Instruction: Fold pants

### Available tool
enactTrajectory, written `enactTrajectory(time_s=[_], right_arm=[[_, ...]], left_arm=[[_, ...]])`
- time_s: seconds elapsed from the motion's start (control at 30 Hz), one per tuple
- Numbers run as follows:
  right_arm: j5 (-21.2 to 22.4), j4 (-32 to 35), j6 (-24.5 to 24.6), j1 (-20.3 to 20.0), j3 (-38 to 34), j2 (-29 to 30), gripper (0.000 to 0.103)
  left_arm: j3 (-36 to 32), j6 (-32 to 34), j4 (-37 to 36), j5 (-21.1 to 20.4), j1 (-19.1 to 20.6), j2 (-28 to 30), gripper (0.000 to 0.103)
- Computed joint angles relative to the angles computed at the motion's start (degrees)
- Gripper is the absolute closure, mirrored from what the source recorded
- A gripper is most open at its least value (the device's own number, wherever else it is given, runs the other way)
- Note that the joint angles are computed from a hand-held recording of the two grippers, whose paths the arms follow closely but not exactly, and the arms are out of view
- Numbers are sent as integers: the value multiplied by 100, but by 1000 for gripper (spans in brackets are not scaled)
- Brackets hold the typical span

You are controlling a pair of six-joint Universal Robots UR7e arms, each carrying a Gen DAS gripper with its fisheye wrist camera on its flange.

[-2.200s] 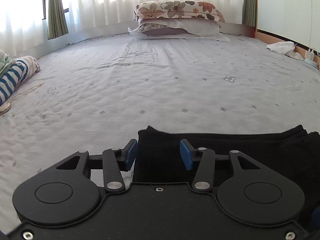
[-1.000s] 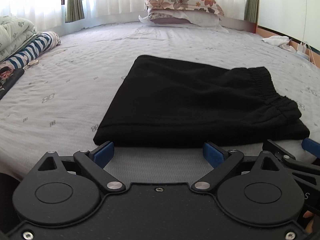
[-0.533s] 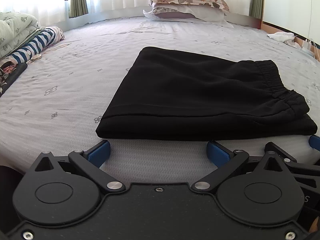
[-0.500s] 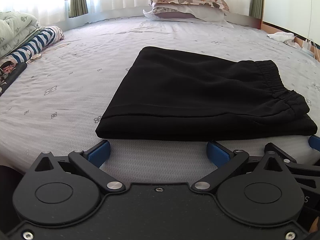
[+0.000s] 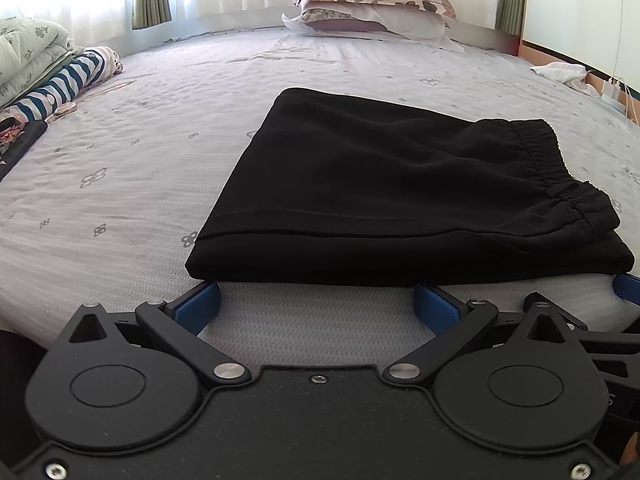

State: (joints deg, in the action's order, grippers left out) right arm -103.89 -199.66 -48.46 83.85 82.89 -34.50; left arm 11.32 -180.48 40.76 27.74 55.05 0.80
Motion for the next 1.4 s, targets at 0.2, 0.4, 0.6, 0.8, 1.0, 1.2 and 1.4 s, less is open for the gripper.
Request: enactTrajectory(time_s=[0.2,0.4,0.6,0.8,1.0,1.2,1.4], right_arm=[[-5,27,-4,0,-31,9,0],[-13,32,-15,-2,-36,13,0],[-10,84,-12,-8,-56,12,0],[-34,109,-24,-1,-73,17,0],[-33,99,-36,0,-73,19,0],[-28,97,-42,-2,-76,20,0],[-28,76,-50,2,-67,23,0]], left_arm=[[125,43,-137,4,9,-56,0],[126,35,-165,10,5,-51,0],[65,-19,-78,27,13,-31,0],[56,-12,-82,30,12,-27,0],[-15,-13,-43,36,16,7,0],[168,50,-175,46,21,-69,0],[164,99,-174,38,22,-62,0]])
